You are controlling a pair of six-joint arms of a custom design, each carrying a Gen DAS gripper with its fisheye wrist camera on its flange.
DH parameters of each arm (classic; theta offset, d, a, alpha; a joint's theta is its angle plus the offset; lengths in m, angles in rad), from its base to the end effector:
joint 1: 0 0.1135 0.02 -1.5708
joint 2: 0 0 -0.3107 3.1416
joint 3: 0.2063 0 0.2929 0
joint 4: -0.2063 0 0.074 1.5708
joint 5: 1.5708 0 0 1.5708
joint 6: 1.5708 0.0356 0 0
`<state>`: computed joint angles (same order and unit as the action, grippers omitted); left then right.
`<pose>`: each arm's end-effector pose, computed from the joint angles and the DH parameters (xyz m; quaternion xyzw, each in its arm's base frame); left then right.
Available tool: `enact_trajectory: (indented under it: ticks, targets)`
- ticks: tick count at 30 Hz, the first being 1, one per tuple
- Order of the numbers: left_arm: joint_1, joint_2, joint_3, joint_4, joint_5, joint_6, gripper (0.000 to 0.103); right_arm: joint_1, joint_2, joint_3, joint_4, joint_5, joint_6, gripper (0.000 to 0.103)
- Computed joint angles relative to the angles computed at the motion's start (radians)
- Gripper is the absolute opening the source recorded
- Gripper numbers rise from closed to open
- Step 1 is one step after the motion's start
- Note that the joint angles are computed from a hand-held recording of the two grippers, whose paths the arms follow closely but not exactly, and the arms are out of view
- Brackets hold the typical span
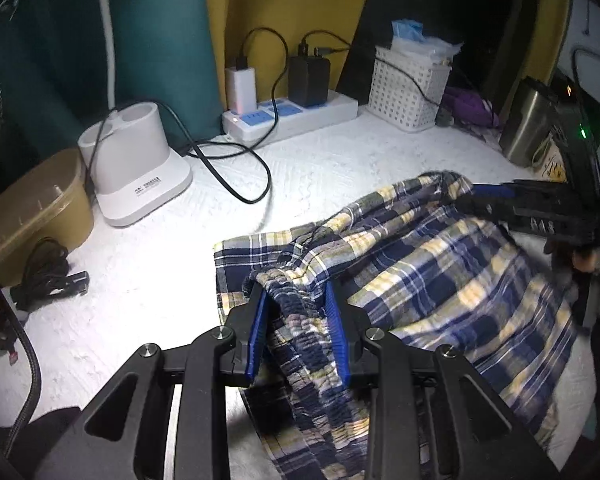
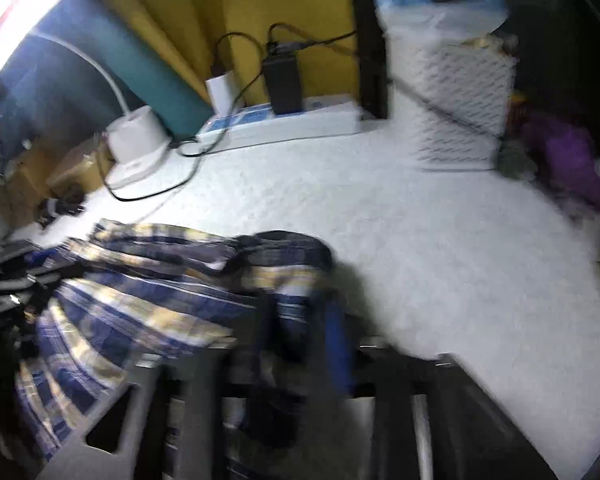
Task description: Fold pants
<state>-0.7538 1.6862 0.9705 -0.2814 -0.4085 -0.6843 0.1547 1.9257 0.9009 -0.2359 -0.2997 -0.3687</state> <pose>0.2790 -0.2425 0.1897 -0.0247 0.9406 -0.0361 0.3366 0.3551 0.0660 0.0881 -0.2750 0.9377 0.1303 0.1676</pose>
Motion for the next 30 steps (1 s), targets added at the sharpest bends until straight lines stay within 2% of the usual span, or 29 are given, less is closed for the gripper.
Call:
enact_trajectory:
  ticks: [1,4,8,12,19,21,27,30]
  targets:
    - [-0.007,-0.015,-0.002,-0.007,-0.008,-0.016,0.028,-0.004,-0.023,-0.014,-0.004,0.004,-0.005,0.075]
    - [-0.029,-0.049,-0.016,-0.012,-0.026,-0.060,0.028,-0.029,-0.111,-0.083,-0.034,-0.002,-0.043,0.075]
    - [-0.041,-0.023,-0.008,-0.044,-0.032,-0.085,0.028,-0.027,-0.201,-0.217,0.021,0.122,-0.087,0.075]
    - [-0.037,-0.014,-0.017,-0.037,-0.037,-0.104,0.032,-0.077,-0.331,-0.342,0.043,0.152,-0.124,0.075]
    - [-0.052,-0.005,-0.004,-0.070,-0.068,-0.110,0.033,-0.160,-0.549,-0.469,0.019,0.188,-0.198,0.075]
    - [-0.054,-0.004,0.001,-0.084,-0.078,-0.115,0.033,-0.166,-0.588,-0.492,0.022,0.239,-0.205,0.075]
    - [-0.058,-0.030,-0.004,-0.097,-0.071,-0.142,0.033,-0.299,-0.643,-0.495,-0.044,0.177,-0.248,0.075]
    - [-0.071,-0.038,0.001,-0.094,-0.075,-0.139,0.033,-0.297,-0.667,-0.471,-0.084,0.116,-0.206,0.075]
